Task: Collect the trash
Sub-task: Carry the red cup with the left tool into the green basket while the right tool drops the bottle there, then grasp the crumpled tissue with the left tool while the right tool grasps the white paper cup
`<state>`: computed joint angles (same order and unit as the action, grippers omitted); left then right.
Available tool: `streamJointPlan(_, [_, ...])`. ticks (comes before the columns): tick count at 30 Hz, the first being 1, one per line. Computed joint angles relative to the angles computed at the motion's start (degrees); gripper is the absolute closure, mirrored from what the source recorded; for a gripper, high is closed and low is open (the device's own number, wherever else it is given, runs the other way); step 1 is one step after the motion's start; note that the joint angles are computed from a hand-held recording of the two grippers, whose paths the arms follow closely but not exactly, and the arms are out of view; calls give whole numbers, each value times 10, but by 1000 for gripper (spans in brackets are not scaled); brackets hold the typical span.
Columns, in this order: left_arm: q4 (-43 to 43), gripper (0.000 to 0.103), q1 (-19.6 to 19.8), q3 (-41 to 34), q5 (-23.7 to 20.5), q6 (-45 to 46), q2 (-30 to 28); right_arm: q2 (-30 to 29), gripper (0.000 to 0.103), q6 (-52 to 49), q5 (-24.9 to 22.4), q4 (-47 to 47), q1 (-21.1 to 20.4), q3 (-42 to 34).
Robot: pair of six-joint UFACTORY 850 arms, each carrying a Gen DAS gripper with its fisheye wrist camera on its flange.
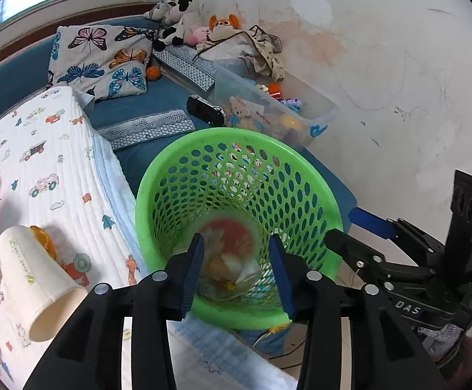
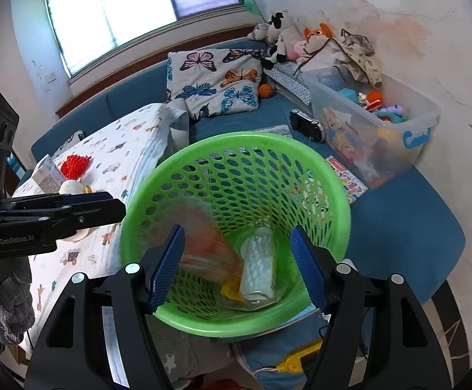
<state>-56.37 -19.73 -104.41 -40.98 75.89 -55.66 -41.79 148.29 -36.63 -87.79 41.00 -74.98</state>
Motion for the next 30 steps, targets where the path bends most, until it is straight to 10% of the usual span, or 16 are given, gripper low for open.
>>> streamJointPlan(17, [-115,54,78,116,72,108,90,-50,33,-131,36,31,17,-119])
streamJointPlan(30, [-103,51,147,93,123,40,78,-163,33,-430,120,209,2,-336])
